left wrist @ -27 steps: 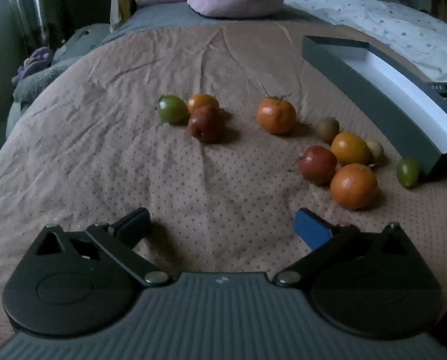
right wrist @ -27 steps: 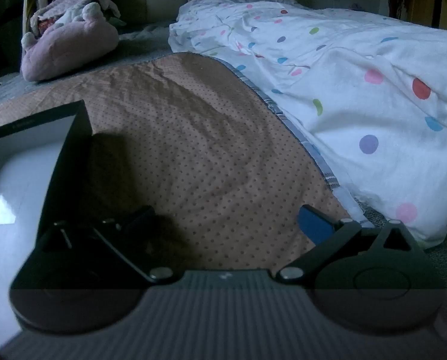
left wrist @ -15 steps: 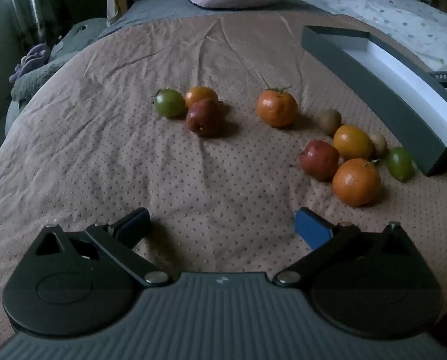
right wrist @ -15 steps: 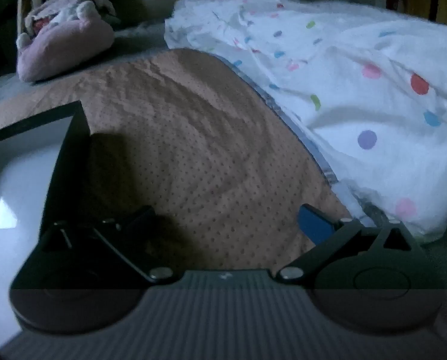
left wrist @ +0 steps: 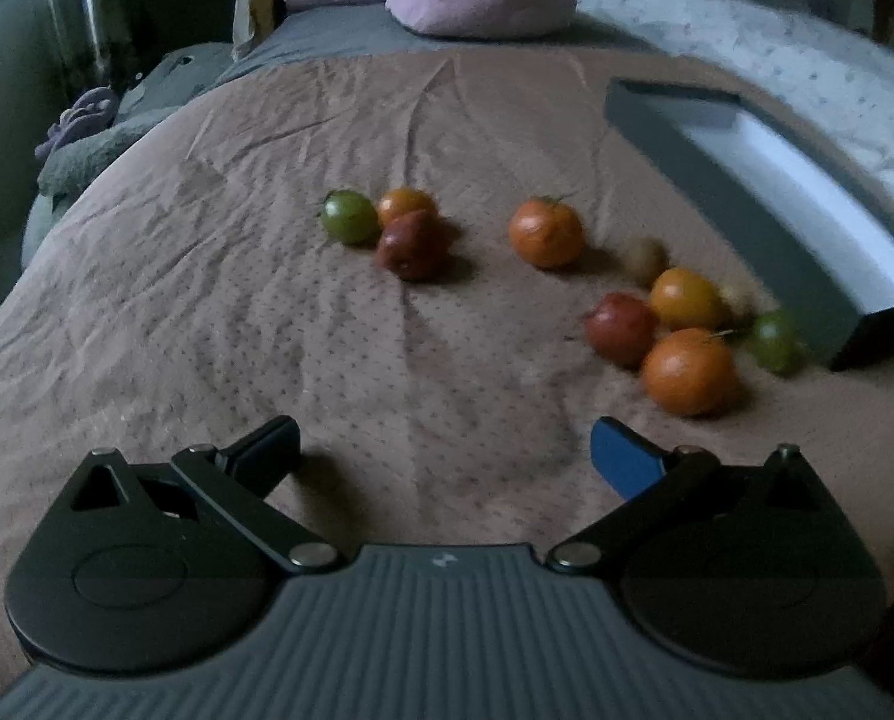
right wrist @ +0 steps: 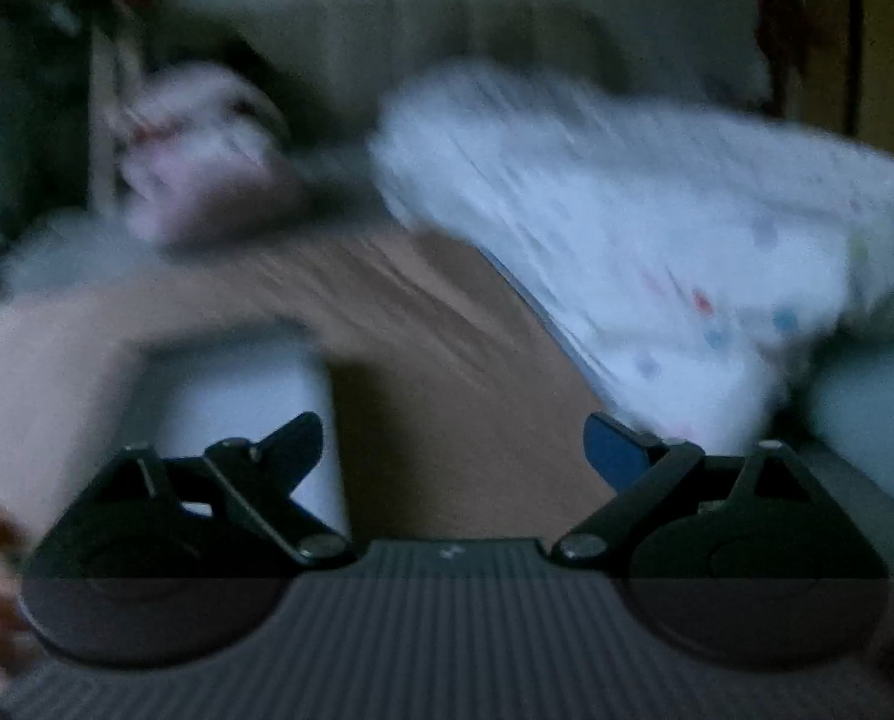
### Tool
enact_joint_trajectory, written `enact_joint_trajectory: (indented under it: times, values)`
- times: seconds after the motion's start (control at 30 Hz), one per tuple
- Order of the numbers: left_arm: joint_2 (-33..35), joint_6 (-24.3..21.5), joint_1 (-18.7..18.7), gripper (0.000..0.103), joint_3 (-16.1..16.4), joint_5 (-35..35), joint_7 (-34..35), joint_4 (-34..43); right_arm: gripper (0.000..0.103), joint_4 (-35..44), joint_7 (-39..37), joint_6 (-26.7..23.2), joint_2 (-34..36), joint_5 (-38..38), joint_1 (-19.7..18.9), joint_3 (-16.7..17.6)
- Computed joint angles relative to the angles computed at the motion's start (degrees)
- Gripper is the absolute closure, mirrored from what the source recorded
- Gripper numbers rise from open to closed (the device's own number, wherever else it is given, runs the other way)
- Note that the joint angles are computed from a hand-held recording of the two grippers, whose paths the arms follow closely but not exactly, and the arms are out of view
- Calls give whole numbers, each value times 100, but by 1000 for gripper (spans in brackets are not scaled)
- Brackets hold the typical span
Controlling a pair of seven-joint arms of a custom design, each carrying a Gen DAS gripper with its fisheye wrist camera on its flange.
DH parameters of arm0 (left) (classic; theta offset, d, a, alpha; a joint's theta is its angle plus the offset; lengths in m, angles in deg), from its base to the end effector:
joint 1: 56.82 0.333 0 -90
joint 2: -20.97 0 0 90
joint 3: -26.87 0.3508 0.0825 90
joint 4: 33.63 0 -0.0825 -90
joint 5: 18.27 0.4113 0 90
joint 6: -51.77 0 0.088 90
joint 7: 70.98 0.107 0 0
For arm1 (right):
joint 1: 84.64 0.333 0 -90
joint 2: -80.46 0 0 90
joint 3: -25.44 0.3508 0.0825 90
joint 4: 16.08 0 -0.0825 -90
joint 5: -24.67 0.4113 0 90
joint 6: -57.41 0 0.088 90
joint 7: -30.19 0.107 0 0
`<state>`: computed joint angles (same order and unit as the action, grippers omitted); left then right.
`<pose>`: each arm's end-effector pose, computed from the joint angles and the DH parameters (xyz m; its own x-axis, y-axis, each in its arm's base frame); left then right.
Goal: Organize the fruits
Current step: 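Move the right gripper toward the green lime beside the fruit cluster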
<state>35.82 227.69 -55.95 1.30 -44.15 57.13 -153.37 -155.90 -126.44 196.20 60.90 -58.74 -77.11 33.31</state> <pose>0.6115 -0.2244 0.4045 -0.5604 -0.8281 -0.0146 -0.5919 0.4128 -0.6923 0.4601 0.1256 0.4836 -0.5691 -0.8191 -0.0723 -0.3048 0.2919 -0.9066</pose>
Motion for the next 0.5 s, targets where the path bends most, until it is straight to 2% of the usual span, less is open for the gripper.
enact_joint_trajectory:
  times: [0.03, 0.13, 0.23, 0.3, 0.33, 0.37, 0.43, 0.5]
  values:
    - [-64, 64, 294, 0, -352, -308, 290, -93, 7, -6, 125, 136, -76, -259, 68, 88]
    - [-281, 131, 871, 0, -1094, -1239, 1234, -305, 8, 152, 168, 371, -10, -671, 392, 330]
    - [-535, 2, 1176, 0, -1527, -2226, 2088, -435, 8, 471, -238, 707, 352, -680, 681, 360]
    - [-713, -153, 1275, 0, -1678, -2876, 2602, -478, 17, 675, -736, 1047, 654, -587, 849, 324]
    - [-813, -253, 1282, 0, -1696, -3130, 2804, -500, 27, 803, -1075, 1090, 826, -339, 921, 308]
    - [-881, -325, 1249, 0, -1679, -3296, 2946, -518, 28, 882, -1359, 1151, 926, -2, 981, 269]
    - [-1020, -407, 1157, 0, -1620, -3584, 3217, -570, 32, 977, -1466, 1518, 1096, 264, 997, 161]
    - [-1150, -480, 1051, 0, -1545, -3900, 3525, -639, 37, 952, -1657, 1511, 1139, 591, 1043, 163]
